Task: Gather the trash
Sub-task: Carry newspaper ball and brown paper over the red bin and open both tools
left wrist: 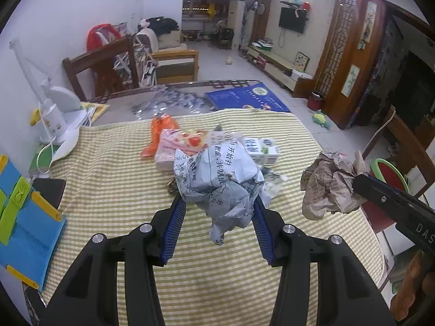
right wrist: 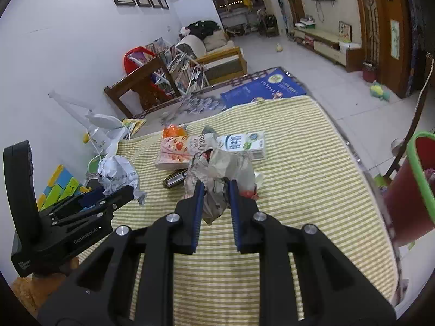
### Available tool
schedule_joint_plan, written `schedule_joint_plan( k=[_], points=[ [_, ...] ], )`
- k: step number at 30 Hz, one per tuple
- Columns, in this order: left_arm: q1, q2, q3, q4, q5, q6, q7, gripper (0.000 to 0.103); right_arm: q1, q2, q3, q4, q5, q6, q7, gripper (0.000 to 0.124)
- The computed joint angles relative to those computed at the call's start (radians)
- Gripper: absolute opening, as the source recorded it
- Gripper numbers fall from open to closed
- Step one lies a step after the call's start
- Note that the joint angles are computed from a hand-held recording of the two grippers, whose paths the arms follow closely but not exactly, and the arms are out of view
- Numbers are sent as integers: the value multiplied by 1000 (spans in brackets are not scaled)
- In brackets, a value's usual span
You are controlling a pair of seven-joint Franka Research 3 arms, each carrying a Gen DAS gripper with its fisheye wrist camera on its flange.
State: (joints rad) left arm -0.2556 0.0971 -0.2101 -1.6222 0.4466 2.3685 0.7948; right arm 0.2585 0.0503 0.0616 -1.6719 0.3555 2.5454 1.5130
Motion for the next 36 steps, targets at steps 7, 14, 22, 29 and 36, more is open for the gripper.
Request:
schedule_joint_plan(
  k=[7, 14, 22, 29, 36],
  points=[
    [-23, 38, -9, 55, 0, -17, 21, 46, -15, -44, -12, -57, -4, 23, 13, 19],
    [-48, 77, -10, 104, -4, -35, 47, 46, -29, -69, -19, -90, -25, 31, 38, 19],
    [-67, 108, -5, 147, -2, -53, 50, 46, -41, -87, -23, -110, -40, 46, 33, 19],
    [-83, 134, -2, 177, 2, -64, 50, 46, -51, -88, -29, -106, -37, 40, 25, 19],
    [-84, 151, 0, 190, -17, -75, 61, 46, -54, -87, -28, -103, -51, 31, 38, 19]
  ],
)
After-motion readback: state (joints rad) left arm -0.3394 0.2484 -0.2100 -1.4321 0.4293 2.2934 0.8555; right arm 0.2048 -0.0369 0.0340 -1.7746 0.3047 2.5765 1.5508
